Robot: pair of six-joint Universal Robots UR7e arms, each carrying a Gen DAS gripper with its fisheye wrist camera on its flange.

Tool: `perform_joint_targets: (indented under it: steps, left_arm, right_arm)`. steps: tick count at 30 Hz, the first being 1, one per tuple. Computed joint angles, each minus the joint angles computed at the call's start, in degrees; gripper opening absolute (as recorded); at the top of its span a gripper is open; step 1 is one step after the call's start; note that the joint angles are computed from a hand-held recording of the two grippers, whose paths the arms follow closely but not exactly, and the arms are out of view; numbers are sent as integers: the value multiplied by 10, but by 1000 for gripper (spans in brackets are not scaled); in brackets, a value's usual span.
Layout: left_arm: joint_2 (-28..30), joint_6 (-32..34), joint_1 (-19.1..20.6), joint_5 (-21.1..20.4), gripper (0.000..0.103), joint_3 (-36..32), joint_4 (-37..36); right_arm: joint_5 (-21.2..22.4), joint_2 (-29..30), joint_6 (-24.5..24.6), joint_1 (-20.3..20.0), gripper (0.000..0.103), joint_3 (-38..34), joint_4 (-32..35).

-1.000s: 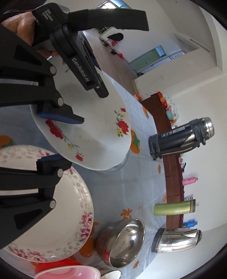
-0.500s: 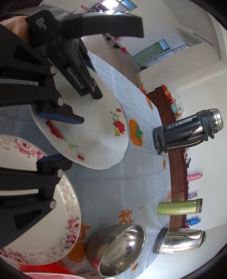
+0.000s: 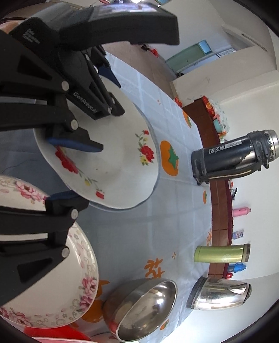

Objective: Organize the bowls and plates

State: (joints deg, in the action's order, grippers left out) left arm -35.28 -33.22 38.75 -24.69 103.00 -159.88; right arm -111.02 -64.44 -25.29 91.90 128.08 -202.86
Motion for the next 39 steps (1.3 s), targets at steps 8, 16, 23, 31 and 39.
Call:
perform_joint_targets:
  steps: [8, 16, 23, 31, 39]
  left_arm:
    - [-5, -22, 1, 25, 50, 3, 7]
    - [-11, -23, -11, 81, 57, 22, -20]
    - [-18, -23, -18, 98, 62, 42, -52]
    - [-29, -61, -27, 113, 67, 61, -33]
    - [-44, -123, -27, 116, 67, 65, 31]
  right_arm:
    - [-23, 30, 13, 9, 40, -11, -39]
    - [-22, 57, 6, 13, 56, -14, -97]
    - [-2, 58, -1, 9, 64, -6, -115]
    - [14, 56, 3, 6, 71, 4, -131]
    - [16, 52, 8, 6, 72, 5, -126]
